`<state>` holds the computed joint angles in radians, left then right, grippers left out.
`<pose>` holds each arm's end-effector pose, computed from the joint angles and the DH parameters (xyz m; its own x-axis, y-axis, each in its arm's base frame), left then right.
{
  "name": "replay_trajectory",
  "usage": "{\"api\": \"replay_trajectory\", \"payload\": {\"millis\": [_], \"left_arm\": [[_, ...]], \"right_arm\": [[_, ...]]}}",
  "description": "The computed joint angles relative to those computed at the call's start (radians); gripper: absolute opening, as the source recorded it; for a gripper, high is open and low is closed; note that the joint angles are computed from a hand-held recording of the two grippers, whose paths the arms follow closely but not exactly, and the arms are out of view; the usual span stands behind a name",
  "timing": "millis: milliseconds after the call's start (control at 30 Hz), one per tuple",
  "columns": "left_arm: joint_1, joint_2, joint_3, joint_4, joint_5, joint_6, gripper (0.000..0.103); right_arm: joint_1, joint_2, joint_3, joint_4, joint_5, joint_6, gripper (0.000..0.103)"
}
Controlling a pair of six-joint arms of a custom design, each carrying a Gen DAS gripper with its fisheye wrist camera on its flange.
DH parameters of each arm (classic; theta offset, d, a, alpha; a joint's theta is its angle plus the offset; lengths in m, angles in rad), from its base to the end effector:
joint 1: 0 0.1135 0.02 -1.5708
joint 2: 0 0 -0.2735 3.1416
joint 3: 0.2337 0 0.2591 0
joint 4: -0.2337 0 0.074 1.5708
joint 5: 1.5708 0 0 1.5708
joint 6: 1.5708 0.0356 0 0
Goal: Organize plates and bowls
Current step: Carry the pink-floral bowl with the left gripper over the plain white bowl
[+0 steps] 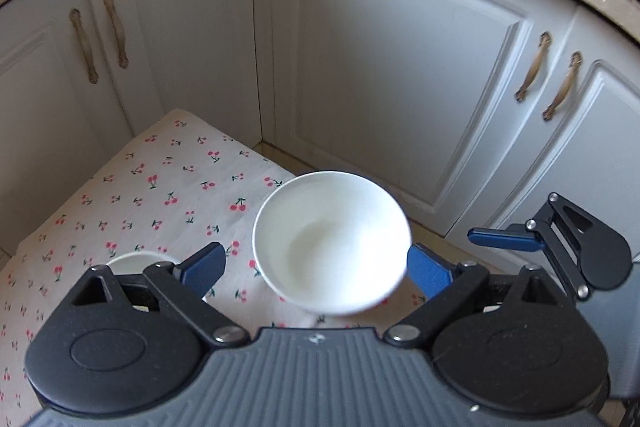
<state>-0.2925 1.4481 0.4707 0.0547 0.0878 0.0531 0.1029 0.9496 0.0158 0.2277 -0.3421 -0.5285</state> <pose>0.2321 -0.0731 0.1223 -0.7444 0.2794 -0.6065 0.3780 0.9250 -0.0378 0.1388 0.0263 0.0992 -0.3806 -0.5168 -0.7668 -0.6283 0.7530 -0.1957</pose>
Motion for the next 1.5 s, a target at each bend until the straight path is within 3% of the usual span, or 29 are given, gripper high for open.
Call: {"api": "replay_trajectory", "payload": {"millis": [133, 267, 467, 533, 667, 800, 1067, 1500], "left_arm": [[0.016, 0.127, 0.086, 0.006, 0.019, 0.001, 0.097], [0.023, 0.215, 0.139, 0.029, 0.015, -0.004, 0.096], [0.07, 0.3, 0.182, 0.048, 0.052, 0.02, 0.09], [0.087, 0.317, 0.192, 0.04, 0.071, 0.028, 0.081], [0.107, 0.332, 0.197, 0.033, 0.102, 0.046, 0.079], [0.114, 0.344, 0.204, 0.031, 0.125, 0.055, 0.073], [0.126, 0.378, 0.226, 0.026, 0.175, 0.061, 0.062], [0.118, 0.347, 0.219, -0.005, 0.168, 0.056, 0.062]], "right_arm": [[0.043, 0.205, 0.038, 0.159, 0.031, 0.037, 0.103], [0.036, 0.329, 0.08, 0.231, 0.007, 0.044, 0.103], [0.036, 0.434, 0.117, 0.302, 0.0, 0.049, 0.103], [0.037, 0.463, 0.121, 0.332, -0.006, 0.048, 0.103], [0.061, 0.521, 0.129, 0.383, 0.009, 0.048, 0.099], [0.063, 0.54, 0.137, 0.389, -0.004, 0.059, 0.092], [0.074, 0.56, 0.13, 0.44, 0.009, 0.068, 0.09], [0.09, 0.481, 0.122, 0.362, 0.028, 0.064, 0.088]]}}
